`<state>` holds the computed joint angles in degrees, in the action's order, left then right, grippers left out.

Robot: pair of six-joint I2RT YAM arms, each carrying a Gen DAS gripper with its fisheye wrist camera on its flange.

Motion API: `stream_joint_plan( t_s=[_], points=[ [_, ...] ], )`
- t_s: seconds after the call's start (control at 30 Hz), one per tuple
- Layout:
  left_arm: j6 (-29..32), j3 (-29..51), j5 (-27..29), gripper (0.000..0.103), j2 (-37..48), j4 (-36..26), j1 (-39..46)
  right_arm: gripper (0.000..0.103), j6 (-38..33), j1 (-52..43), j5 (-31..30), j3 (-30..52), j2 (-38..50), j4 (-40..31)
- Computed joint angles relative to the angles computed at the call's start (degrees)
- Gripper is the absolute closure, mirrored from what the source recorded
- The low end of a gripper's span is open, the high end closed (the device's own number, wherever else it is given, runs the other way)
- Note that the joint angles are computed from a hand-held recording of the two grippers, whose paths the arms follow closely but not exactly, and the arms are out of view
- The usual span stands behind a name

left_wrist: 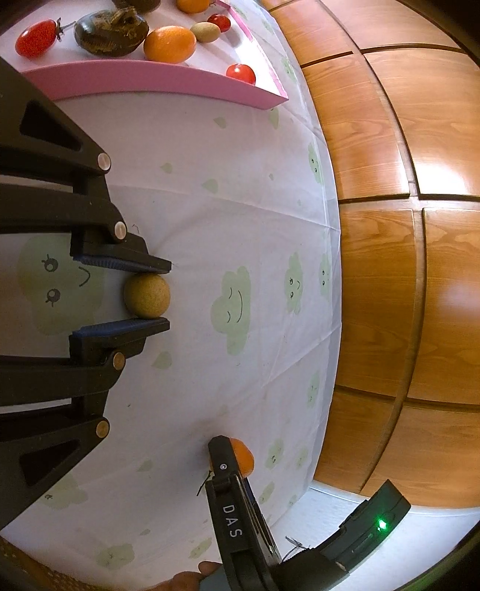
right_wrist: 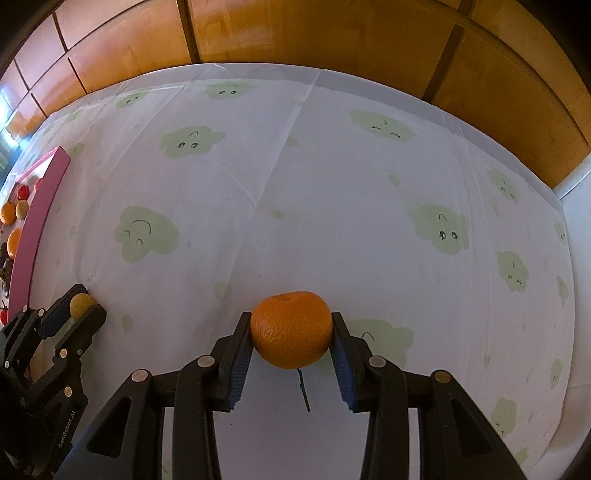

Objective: Organize fruits
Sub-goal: 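Carry the tan fruit toward the pink tray with the left gripper while the right gripper holds the orange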

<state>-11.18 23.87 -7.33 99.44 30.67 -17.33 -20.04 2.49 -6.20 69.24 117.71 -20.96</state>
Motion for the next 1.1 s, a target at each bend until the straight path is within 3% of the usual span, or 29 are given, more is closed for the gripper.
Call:
stream_joint_plan(
  t_s=[0.77,0.93,1.1],
  points=[
    [0.11,1.24,-2.54,0.079,-1.42,-4.64,-1.56,0.063,-0.58,3.10,2.02,-6.06,-5.07,2.42],
    [-1.04,0.22,-1.17,0.079,-4.03,-6.62,-1.23,0.063,-0.91,3.39,2.43,-6.45,-5.41,2.71],
    [-1.42,-2.16,-1.05,0.079,-11.82,-9.65,-1.68,0.063,-0.99,3.53,2.59,-6.75,-5.67,2.85]
  ],
)
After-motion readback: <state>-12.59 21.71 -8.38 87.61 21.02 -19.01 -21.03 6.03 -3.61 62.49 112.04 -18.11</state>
